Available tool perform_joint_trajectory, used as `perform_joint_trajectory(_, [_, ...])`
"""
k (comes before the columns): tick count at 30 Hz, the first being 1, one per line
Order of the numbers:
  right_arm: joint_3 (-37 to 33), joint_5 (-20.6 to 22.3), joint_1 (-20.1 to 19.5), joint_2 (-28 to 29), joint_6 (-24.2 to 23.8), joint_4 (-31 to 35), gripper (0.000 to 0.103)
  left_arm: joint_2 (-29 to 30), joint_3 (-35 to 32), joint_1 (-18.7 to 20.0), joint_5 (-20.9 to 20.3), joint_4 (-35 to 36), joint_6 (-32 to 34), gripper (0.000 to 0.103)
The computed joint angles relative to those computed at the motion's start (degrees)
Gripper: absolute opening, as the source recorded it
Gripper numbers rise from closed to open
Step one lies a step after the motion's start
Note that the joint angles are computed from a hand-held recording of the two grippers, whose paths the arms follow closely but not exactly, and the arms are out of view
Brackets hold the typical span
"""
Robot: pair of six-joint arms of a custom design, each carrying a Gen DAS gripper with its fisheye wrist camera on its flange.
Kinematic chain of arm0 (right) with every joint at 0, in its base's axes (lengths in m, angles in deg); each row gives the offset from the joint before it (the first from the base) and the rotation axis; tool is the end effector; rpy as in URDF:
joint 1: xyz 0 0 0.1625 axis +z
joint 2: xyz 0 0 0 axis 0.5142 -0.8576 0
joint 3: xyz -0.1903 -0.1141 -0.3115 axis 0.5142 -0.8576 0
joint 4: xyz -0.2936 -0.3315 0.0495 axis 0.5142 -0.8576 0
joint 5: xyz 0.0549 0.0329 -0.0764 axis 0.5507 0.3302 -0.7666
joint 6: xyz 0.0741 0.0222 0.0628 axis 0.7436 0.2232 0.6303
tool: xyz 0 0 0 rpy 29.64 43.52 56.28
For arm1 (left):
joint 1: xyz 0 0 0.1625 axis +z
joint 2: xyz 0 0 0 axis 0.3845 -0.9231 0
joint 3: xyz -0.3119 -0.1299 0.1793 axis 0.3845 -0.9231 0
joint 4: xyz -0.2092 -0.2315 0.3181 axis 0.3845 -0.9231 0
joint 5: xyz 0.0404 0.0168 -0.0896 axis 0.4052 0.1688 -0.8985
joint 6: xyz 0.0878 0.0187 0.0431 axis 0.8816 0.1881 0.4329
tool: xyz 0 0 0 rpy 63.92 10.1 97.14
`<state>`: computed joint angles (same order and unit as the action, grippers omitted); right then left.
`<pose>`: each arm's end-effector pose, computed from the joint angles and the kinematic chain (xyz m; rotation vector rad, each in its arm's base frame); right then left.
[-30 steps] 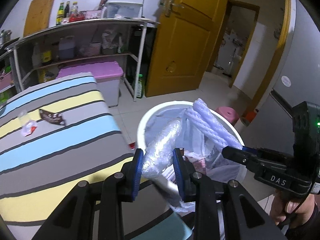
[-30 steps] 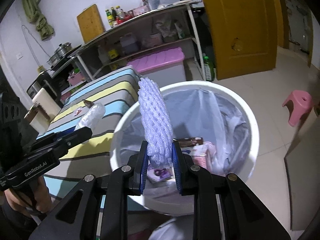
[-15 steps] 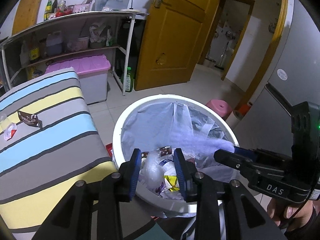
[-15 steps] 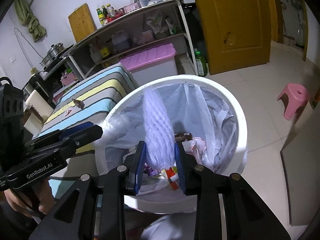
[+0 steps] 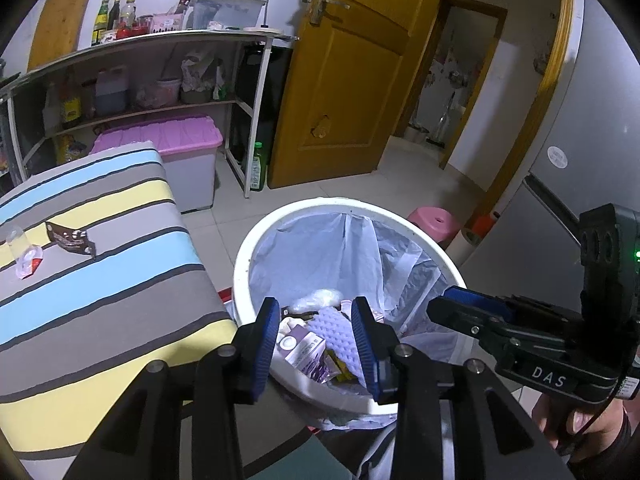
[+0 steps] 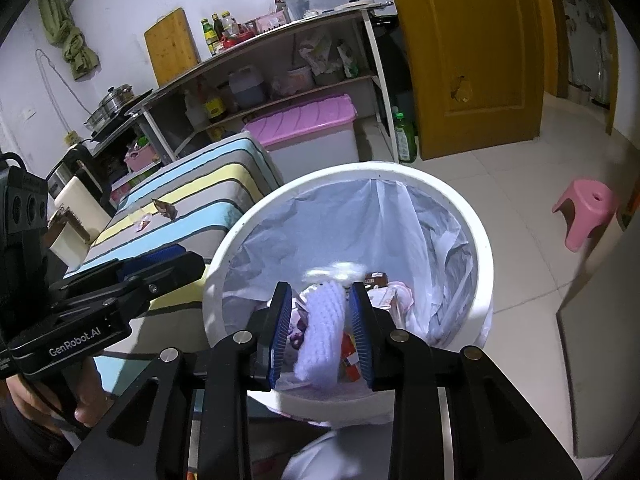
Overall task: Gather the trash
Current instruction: 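Open both tools to drop the foam net and plastic bag into the bin, then move both tools back over the table toward the cup and wrapper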
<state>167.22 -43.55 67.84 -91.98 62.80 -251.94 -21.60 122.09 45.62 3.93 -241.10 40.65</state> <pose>0.1688 -0.5695 0.0143 0.0668 -2.4083 1.0332 -0.0922 -0.6529 0.0717 1.0544 2.6333 -0.6086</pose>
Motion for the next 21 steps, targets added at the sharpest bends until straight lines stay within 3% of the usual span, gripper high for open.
perform_joint_trajectory(3, [0.12, -0.15, 0.51, -0.01, -0.42, -0.5, 0.039, -1.06, 0.69, 0.22, -0.26, -0.12, -0.28, 0.037])
perform_joint_trajectory(21, [-3.74, 2.28, 4.22, 3.17, -3.14, 1.73, 0.039, -8.48, 6.31, 2.82, 1.51, -3.71, -1.63, 0.037])
